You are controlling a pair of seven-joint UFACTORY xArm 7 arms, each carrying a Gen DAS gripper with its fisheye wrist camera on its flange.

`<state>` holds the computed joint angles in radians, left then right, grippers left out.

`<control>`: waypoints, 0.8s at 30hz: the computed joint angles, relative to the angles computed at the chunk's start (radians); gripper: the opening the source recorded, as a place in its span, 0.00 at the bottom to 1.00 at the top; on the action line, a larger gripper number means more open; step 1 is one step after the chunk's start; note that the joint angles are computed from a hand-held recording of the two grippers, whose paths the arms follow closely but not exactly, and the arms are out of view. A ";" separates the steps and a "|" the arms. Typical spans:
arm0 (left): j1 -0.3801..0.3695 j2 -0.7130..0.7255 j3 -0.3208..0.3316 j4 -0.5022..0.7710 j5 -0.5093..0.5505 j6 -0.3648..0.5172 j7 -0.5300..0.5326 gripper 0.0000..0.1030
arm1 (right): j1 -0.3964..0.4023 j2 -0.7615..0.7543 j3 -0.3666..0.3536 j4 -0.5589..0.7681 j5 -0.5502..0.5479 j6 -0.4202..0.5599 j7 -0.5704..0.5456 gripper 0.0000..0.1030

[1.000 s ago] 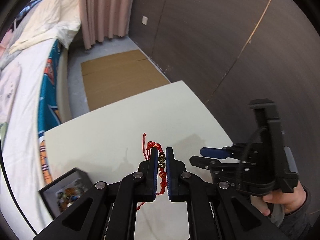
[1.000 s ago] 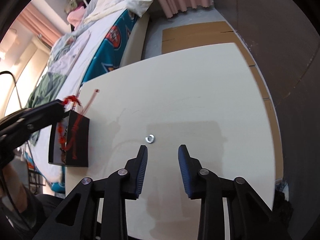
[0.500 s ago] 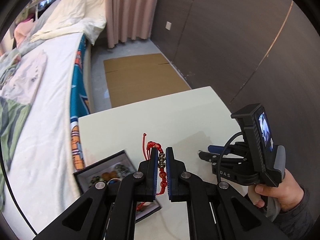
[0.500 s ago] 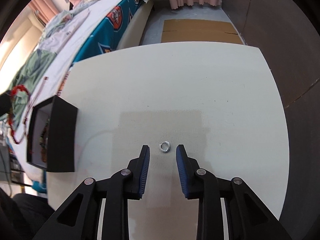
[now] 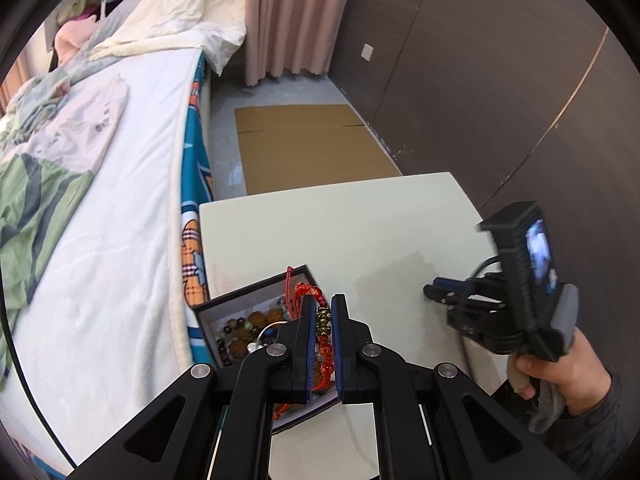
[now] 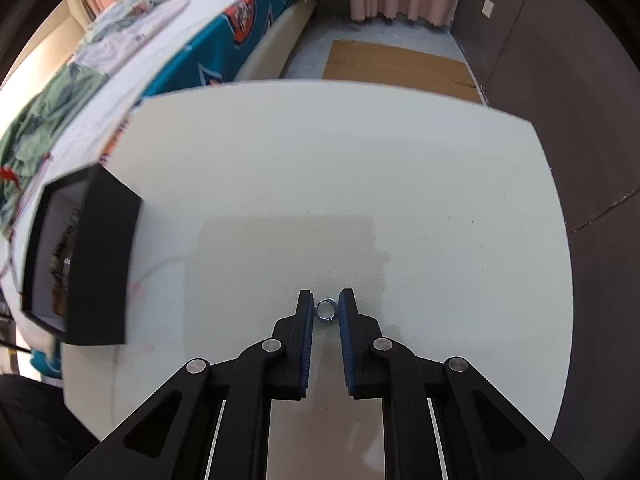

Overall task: Organize jewelry
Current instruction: 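Open the left gripper over the box while the right gripper drops the ring into it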

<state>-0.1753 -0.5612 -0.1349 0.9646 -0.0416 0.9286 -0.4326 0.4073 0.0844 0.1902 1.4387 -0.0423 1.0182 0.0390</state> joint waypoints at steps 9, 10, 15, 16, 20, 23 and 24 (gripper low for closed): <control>0.011 0.003 0.022 -0.003 -0.018 0.036 -0.008 0.42 | -0.010 -0.123 0.006 -0.045 0.235 -0.061 -0.089 0.14; 0.014 -0.006 0.023 -0.011 -0.017 0.025 -0.009 0.53 | -0.008 -0.127 0.006 -0.044 0.258 -0.067 -0.101 0.14; 0.037 -0.060 0.016 -0.025 0.020 -0.013 -0.016 0.72 | 0.013 -0.120 0.020 -0.014 0.378 -0.103 -0.153 0.14; 0.040 -0.068 0.019 -0.025 0.024 -0.013 -0.012 0.72 | 0.018 -0.113 0.022 -0.007 0.388 -0.110 -0.161 0.14; 0.066 -0.095 0.023 -0.028 0.050 -0.007 -0.007 0.72 | 0.041 -0.101 0.039 0.004 0.433 -0.128 -0.191 0.14; 0.075 -0.110 0.040 -0.039 0.043 -0.009 0.003 0.72 | 0.056 -0.086 0.046 0.016 0.455 -0.135 -0.212 0.14; 0.079 -0.113 0.044 -0.041 0.042 -0.007 0.006 0.72 | 0.060 -0.075 0.049 0.027 0.458 -0.135 -0.212 0.14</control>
<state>-0.0964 -0.6744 -0.0912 0.9233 0.0006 0.9213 -0.4262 0.4670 0.0090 0.2391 1.4658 0.4160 0.8836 -0.1732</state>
